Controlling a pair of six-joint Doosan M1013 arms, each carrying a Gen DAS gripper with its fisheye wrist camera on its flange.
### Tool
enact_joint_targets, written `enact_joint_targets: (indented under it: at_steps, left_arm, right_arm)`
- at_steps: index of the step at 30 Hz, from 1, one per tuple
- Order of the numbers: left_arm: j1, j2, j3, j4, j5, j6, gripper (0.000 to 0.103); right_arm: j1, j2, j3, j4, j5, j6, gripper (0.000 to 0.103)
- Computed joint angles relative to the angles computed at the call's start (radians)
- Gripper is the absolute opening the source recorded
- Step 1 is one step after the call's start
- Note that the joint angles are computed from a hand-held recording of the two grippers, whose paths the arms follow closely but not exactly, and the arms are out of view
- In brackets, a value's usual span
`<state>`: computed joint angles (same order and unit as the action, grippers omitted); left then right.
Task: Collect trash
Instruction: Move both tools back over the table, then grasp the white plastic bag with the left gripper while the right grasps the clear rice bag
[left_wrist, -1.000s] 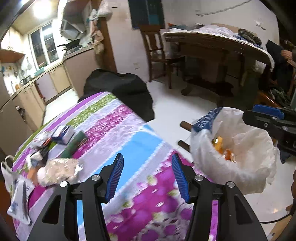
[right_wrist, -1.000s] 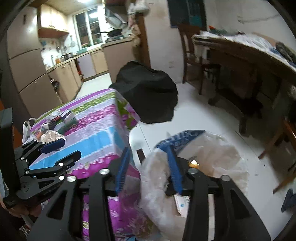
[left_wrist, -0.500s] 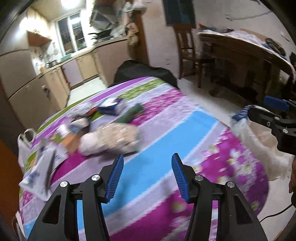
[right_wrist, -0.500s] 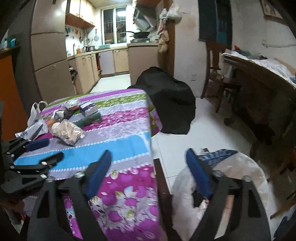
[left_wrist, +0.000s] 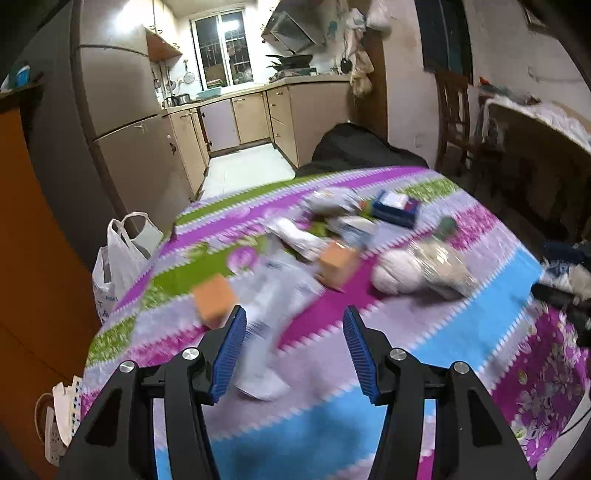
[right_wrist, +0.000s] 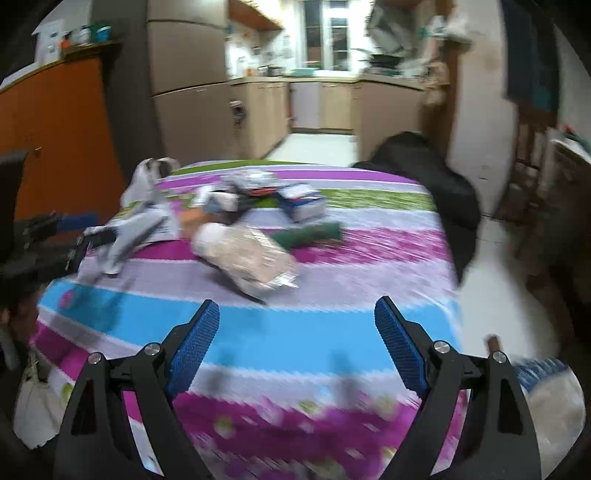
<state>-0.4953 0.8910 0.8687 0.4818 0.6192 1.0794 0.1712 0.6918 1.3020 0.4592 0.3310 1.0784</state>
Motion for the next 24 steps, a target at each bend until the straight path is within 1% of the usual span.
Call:
enact_joint_targets:
  at_steps: [1,2,3,4,6,7,8,12,13,14,15,16,18,20,21,24]
  left_arm:
    - [0.011,-0.004,0.002,-0.025,-0.012,0.034,0.057]
    - [0.019,-0.004,0.000,-0.041,-0.020,0.066,0.057]
    - [0.029,0.000,-0.008,-0.097,-0.026,0.145,0.058]
    - [0.038,0.005,-0.020,-0.153,-0.023,0.220,0.058]
    - [0.051,0.021,-0.047,-0.229,-0.001,0.313,0.058]
    - [0.059,0.037,-0.072,-0.273,0.020,0.360,0.058]
    - [0.063,0.050,-0.091,-0.301,0.035,0.389,0.058]
    - [0.070,0.112,-0.180,-0.343,0.109,0.438,0.058]
    - [0.070,0.125,-0.200,-0.359,0.130,0.455,0.056]
    - [0.071,0.133,-0.213,-0.383,0.141,0.475,0.054]
    - [0.069,0.135,-0.212,-0.375,0.135,0.474,0.050]
    - [0.069,0.137,-0.215,-0.382,0.135,0.482,0.044]
    - [0.070,0.140,-0.216,-0.401,0.137,0.484,0.035]
    - [0.066,0.129,-0.191,-0.373,0.112,0.461,0.032]
    - [0.065,0.125,-0.184,-0.372,0.106,0.457,0.030]
    - [0.064,0.101,-0.137,-0.378,0.066,0.438,0.029]
  right_arm:
    - [-0.001,0.013,-0.024,0.037,0.030,-0.059,0.083]
    - [0.001,0.034,-0.061,0.041,0.062,-0.114,0.083]
    - [0.003,0.047,-0.084,0.047,0.080,-0.152,0.083]
    - [0.001,0.062,-0.112,0.064,0.113,-0.201,0.083]
    - [-0.003,0.097,-0.176,0.065,0.181,-0.240,0.084]
    - [-0.008,0.117,-0.214,0.082,0.233,-0.265,0.084]
    - [-0.010,0.134,-0.243,0.076,0.262,-0.271,0.085]
    - [-0.022,0.186,-0.330,0.090,0.363,-0.304,0.085]
    - [-0.023,0.199,-0.351,0.083,0.385,-0.304,0.084]
    - [-0.023,0.208,-0.366,0.076,0.401,-0.304,0.080]
    - [-0.022,0.223,-0.392,0.062,0.430,-0.299,0.074]
    - [-0.020,0.232,-0.406,0.049,0.444,-0.293,0.070]
    - [-0.014,0.242,-0.418,0.007,0.443,-0.266,0.056]
    - [-0.017,0.239,-0.412,0.024,0.442,-0.258,0.052]
    - [-0.021,0.236,-0.406,0.046,0.444,-0.257,0.047]
    - [-0.023,0.212,-0.361,0.043,0.410,-0.212,0.042]
